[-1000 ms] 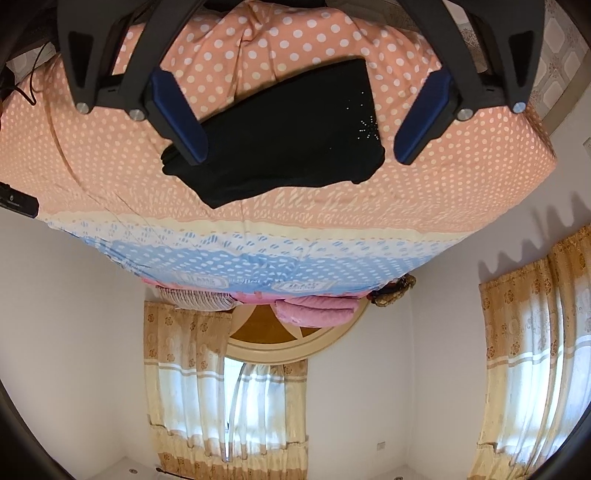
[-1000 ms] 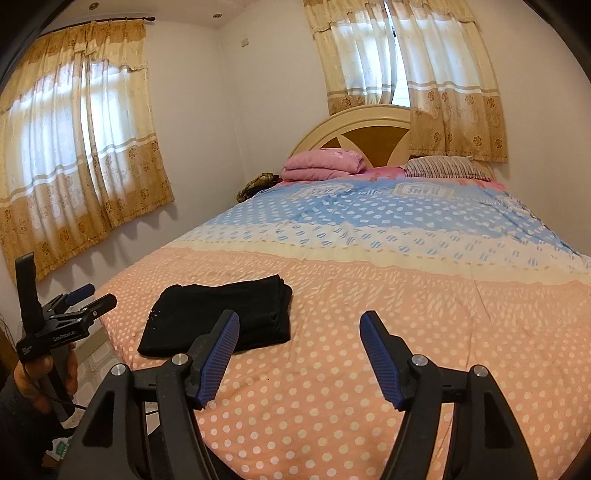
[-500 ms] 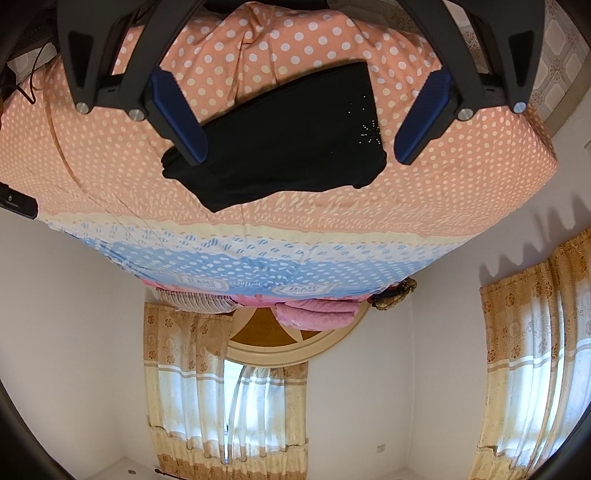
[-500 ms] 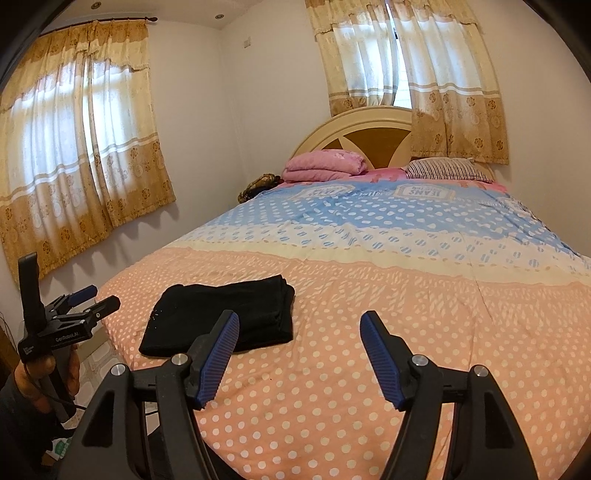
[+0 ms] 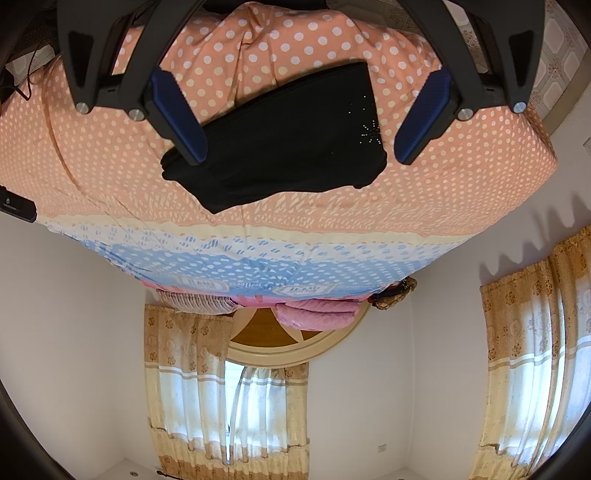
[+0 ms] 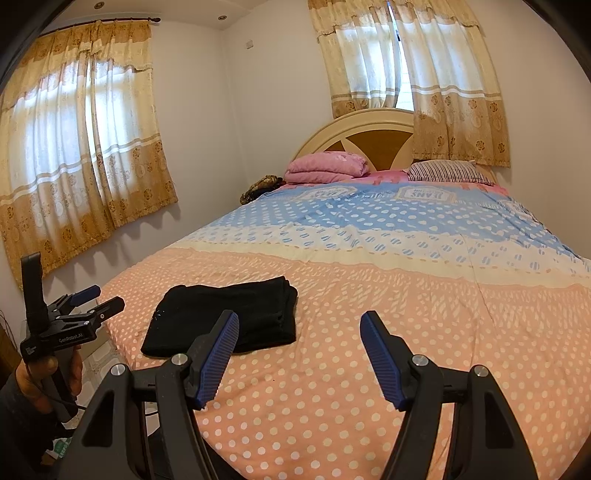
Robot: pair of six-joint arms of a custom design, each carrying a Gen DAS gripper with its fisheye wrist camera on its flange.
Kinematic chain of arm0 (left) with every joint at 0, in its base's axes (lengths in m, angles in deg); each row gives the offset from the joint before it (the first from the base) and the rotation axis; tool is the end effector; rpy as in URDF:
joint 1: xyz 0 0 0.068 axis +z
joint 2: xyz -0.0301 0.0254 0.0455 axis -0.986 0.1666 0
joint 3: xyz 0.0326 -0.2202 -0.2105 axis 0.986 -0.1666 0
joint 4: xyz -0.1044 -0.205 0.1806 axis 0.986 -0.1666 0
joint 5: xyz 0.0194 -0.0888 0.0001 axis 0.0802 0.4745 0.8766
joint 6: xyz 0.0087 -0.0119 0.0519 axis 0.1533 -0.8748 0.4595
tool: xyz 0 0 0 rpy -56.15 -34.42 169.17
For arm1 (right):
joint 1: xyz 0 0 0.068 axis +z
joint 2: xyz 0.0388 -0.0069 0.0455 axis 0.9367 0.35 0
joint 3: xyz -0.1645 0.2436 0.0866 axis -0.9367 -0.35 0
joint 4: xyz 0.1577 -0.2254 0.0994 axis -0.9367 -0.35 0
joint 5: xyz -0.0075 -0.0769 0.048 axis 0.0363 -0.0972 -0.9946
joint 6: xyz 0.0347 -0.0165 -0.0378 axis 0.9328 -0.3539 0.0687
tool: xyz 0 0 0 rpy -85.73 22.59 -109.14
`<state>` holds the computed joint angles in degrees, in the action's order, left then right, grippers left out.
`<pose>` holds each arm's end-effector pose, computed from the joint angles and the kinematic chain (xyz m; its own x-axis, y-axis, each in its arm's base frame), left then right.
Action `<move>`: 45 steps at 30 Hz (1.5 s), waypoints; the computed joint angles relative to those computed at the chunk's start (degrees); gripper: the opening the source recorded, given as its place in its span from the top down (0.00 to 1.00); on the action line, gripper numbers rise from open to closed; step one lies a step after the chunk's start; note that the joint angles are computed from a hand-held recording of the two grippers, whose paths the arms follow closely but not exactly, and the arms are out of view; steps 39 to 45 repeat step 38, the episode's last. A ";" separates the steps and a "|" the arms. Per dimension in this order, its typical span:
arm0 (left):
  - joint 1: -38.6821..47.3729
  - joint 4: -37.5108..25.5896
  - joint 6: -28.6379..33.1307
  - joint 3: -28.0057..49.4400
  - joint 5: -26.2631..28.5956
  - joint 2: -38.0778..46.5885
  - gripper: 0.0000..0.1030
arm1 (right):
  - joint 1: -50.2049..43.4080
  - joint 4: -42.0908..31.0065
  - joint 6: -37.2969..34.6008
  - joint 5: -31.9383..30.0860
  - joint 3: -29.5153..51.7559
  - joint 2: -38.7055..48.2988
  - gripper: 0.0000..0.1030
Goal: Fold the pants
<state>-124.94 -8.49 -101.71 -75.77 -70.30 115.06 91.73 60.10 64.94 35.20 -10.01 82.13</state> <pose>0.1371 -0.0950 0.1048 -0.4221 -0.1492 -0.8942 -0.3242 0.9460 -0.0048 0.2317 0.1036 0.0909 -0.4269 -0.1366 -0.8939 -0.5452 0.8275 0.1339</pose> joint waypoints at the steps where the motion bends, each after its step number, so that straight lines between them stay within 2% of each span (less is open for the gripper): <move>1: 0.11 0.00 0.08 0.00 0.02 0.07 0.00 | 0.00 0.20 0.01 -0.05 -0.14 -0.04 0.32; 13: 0.34 0.23 1.25 -0.02 -0.23 -0.04 0.00 | 0.56 0.85 -0.06 0.32 -0.66 -0.39 0.32; 20: 0.21 -0.76 0.35 0.06 -1.45 -0.75 0.00 | 1.06 5.14 -0.82 1.14 -2.31 -0.12 0.32; 25: 1.70 -0.93 0.06 0.11 -0.23 -0.21 0.00 | 2.07 5.54 -1.91 1.87 -2.33 0.50 0.32; 37: 5.04 3.83 1.83 -1.64 2.29 1.93 0.00 | 3.20 4.65 -2.39 2.90 -1.47 1.97 0.32; 45: 5.21 4.03 2.05 -1.68 2.55 2.07 0.00 | 3.28 4.55 -2.37 2.97 -1.47 1.94 0.32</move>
